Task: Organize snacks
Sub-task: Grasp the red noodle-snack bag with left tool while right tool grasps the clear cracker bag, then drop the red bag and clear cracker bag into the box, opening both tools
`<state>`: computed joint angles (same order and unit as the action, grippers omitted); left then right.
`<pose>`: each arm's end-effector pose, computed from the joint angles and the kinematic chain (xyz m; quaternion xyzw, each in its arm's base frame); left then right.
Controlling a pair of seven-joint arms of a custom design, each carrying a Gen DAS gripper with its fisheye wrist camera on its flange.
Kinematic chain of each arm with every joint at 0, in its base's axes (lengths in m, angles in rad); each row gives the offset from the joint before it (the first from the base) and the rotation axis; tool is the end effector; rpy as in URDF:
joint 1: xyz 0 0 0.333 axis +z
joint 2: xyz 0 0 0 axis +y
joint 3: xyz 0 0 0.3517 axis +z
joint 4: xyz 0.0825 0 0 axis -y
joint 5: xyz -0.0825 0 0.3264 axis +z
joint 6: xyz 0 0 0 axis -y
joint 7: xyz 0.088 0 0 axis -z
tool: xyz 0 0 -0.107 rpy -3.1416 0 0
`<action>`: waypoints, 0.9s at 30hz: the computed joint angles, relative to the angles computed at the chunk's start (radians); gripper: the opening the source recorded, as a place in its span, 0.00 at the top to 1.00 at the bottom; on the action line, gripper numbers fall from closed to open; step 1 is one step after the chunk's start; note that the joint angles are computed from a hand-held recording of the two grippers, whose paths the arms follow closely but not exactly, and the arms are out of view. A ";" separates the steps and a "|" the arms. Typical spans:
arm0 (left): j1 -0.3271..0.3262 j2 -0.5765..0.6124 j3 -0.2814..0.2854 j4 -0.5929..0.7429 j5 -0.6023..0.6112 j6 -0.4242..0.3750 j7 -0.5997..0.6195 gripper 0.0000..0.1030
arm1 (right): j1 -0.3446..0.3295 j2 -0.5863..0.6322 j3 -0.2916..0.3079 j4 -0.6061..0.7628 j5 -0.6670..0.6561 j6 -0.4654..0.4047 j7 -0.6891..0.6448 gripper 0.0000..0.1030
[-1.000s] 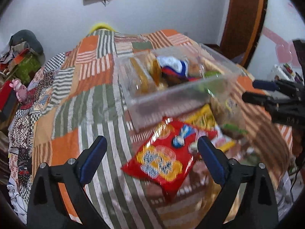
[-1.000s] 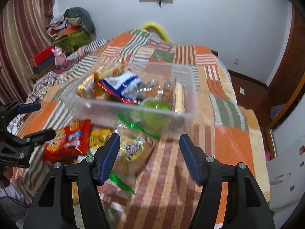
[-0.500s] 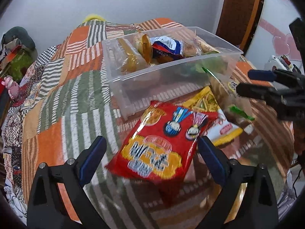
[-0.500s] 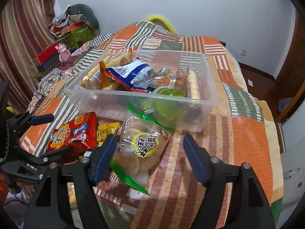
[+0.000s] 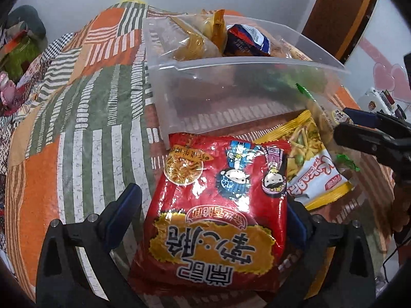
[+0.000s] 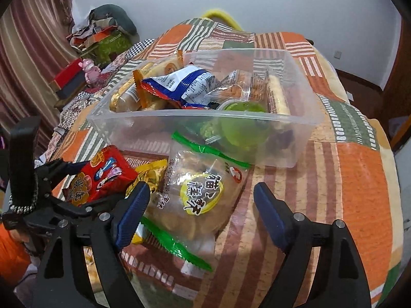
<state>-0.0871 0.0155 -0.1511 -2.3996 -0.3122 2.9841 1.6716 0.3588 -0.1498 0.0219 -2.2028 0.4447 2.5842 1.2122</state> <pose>0.4868 -0.0957 0.4493 -0.6626 0.6925 -0.2534 0.1311 0.4537 0.1739 0.5656 -0.8008 0.5171 -0.0647 0.2952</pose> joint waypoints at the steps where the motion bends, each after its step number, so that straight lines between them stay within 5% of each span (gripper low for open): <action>1: -0.001 -0.003 -0.003 -0.007 -0.023 0.010 0.021 0.06 | -0.001 0.000 0.005 -0.004 -0.007 0.012 0.012 0.22; 6: -0.018 -0.041 -0.014 -0.043 -0.078 0.039 0.080 0.31 | -0.002 0.015 0.002 0.011 -0.012 -0.008 0.033 0.23; 16: 0.007 -0.106 -0.021 -0.087 0.050 0.068 -0.068 0.34 | -0.004 -0.012 0.011 -0.026 -0.072 0.020 0.045 0.44; 19: 0.013 -0.121 -0.018 -0.082 0.065 0.064 -0.081 0.34 | 0.001 -0.024 0.001 -0.031 -0.077 0.022 0.033 0.60; 27: 0.033 -0.172 -0.039 -0.065 0.132 0.077 -0.143 0.34 | 0.005 -0.061 -0.020 -0.055 -0.071 0.042 0.029 0.62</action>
<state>-0.0544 -0.1563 -0.1906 -2.4650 -0.1804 3.0615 1.5284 0.3635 -0.2112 0.0024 -2.2578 0.3738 2.6261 1.2408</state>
